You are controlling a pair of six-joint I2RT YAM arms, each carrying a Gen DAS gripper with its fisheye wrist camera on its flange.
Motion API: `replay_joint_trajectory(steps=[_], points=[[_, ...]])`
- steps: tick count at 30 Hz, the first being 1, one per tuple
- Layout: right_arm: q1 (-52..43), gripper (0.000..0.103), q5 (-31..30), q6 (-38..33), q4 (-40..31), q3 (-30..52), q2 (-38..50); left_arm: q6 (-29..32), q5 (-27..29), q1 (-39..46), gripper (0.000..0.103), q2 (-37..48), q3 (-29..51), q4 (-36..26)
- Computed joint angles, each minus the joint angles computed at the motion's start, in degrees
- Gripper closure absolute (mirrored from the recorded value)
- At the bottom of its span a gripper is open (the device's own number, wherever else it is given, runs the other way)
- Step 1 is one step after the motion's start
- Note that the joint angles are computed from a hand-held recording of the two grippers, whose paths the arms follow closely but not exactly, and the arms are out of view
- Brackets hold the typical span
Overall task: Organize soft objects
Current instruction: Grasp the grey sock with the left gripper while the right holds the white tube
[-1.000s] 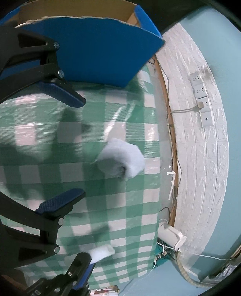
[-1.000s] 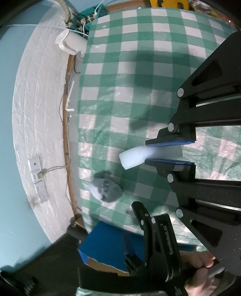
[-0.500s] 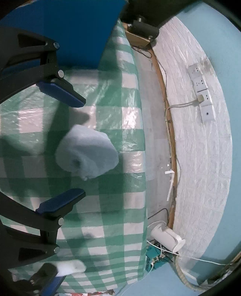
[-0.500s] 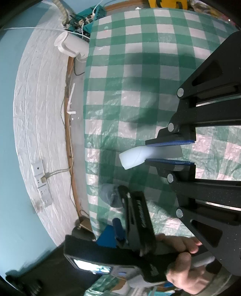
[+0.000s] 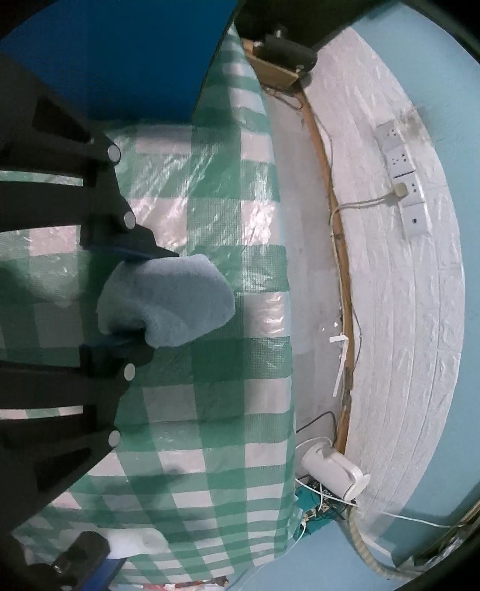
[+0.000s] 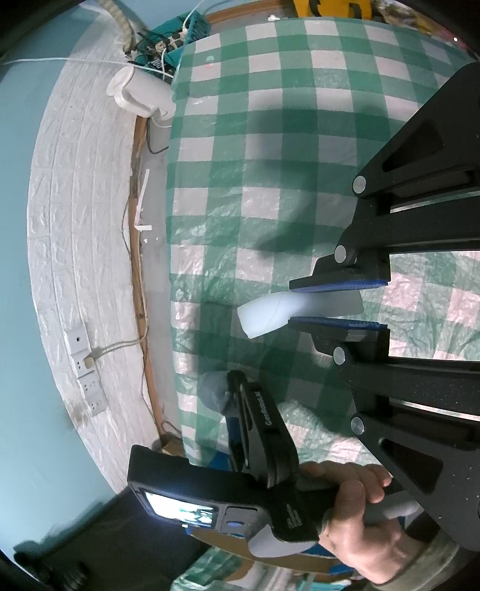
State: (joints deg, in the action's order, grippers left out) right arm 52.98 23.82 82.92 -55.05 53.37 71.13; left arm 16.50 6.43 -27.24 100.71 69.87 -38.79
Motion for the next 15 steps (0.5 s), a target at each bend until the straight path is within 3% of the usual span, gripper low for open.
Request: replay_joint_trajectory(steps=[15], points=[[2.80, 0.093, 3.19, 0.75, -4.35, 6.12, 1.22, 4.09, 0.07, 2.48, 0.075, -12.04, -3.31, -5.25]])
